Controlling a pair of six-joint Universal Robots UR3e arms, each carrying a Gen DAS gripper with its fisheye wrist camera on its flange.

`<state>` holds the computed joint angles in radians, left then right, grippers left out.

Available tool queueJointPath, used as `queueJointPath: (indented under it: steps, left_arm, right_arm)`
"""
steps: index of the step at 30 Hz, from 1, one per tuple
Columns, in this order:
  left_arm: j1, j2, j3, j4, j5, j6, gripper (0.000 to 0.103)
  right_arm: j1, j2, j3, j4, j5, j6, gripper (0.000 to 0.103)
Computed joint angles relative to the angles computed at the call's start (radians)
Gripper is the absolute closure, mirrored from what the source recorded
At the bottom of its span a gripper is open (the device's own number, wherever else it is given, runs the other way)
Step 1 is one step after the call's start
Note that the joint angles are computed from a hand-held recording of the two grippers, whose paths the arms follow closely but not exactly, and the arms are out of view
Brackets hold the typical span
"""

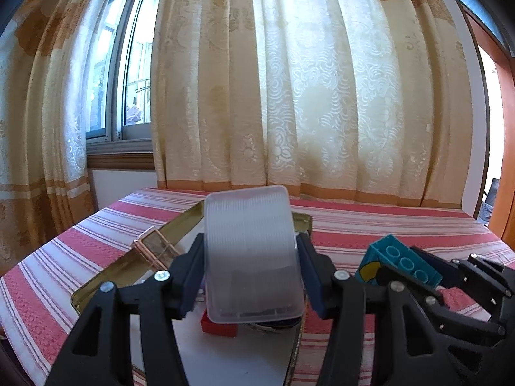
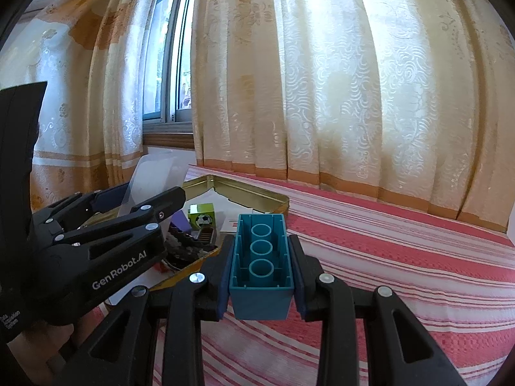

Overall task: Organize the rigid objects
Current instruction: 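Carry the clear plastic box and teal brick toward the gold tray with both grippers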

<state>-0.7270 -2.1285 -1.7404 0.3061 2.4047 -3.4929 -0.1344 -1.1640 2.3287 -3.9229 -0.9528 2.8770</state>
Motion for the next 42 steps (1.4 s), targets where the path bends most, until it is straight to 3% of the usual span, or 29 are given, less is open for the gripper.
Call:
queueJointPath:
  steps: [26, 42]
  left_arm:
    - [0.062, 0.093, -0.156, 0.059, 0.006, -0.021, 0.048]
    - [0.132, 0.162, -0.246, 0.029, -0.017, -0.057, 0.048]
  right_arm:
    - [0.111, 0.033, -0.092, 0.064, -0.072, -0.016, 0.069]
    - [0.178, 0.056, -0.163, 0.122, -0.105, -0.034, 0.069]
